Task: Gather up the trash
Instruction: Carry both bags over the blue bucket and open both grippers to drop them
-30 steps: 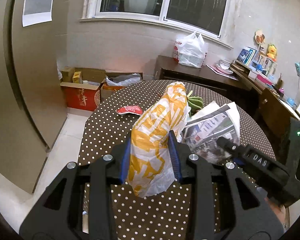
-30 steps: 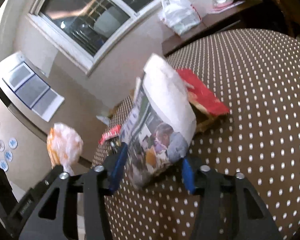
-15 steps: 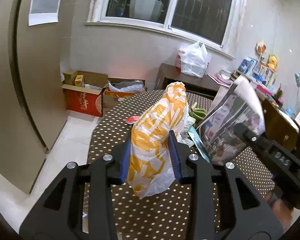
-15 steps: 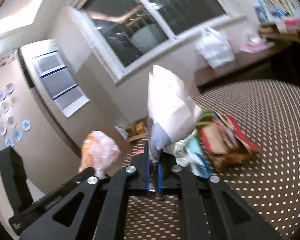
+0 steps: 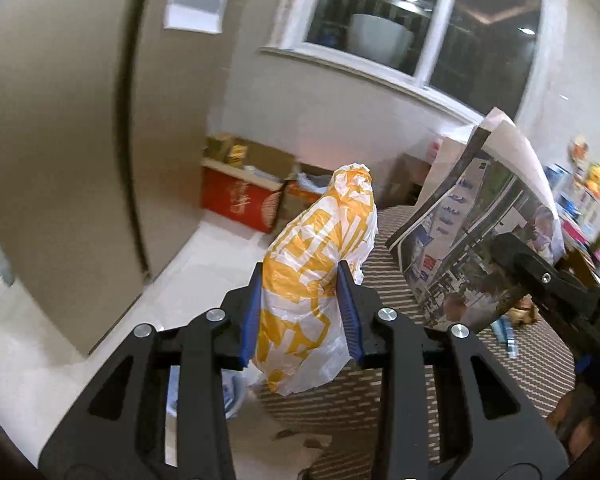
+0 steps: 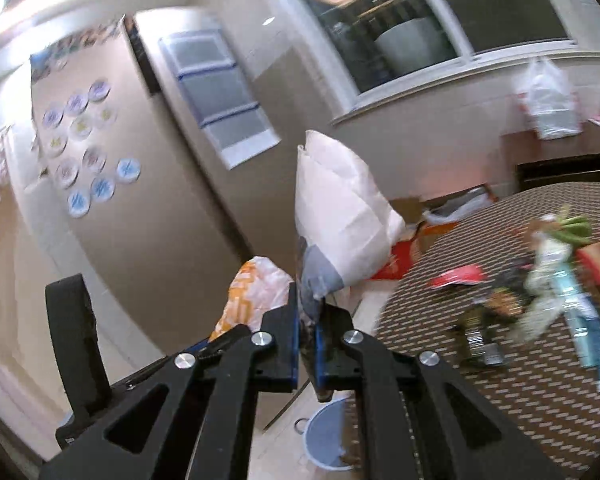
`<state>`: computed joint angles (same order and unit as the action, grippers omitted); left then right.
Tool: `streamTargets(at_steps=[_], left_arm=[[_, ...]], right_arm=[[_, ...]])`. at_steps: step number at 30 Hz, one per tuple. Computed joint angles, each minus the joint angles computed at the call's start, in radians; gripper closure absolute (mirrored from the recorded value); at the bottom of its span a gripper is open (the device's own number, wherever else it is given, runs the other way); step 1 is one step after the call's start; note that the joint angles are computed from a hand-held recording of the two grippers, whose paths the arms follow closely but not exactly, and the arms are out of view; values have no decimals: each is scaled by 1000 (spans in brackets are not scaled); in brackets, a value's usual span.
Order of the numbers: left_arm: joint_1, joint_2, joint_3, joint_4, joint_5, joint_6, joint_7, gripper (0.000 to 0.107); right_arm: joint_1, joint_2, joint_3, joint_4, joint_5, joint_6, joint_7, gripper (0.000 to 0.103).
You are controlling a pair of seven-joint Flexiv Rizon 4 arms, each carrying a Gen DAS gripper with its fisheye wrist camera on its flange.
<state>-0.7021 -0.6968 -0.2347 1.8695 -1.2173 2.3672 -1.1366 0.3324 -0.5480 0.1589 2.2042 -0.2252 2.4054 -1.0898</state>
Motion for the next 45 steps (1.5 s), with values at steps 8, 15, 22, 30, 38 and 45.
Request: streamTargets(at_steps=[8, 15, 22, 30, 38, 45], left_arm=[[59, 15, 17, 122, -58, -23, -89, 73], [132, -10, 46, 157, -12, -139, -171, 72], [163, -48, 113, 123, 71, -272, -252, 61], [160, -59, 172, 134, 177, -335, -370, 44], [100, -47, 272, 143, 246, -381, -462, 43], [68, -32, 329, 163, 317, -390, -540, 43]], right_arm=[[137, -119, -17, -172, 1, -182, -50, 96], [213, -211, -47, -294, 29, -301, -82, 96], [233, -268, -70, -364, 59, -359, -79, 96], [233, -296, -70, -397, 57, -392, -70, 96], [240, -298, -68, -397, 51, -399, -69, 96], [246, -298, -67, -404, 46, -393, -73, 96]])
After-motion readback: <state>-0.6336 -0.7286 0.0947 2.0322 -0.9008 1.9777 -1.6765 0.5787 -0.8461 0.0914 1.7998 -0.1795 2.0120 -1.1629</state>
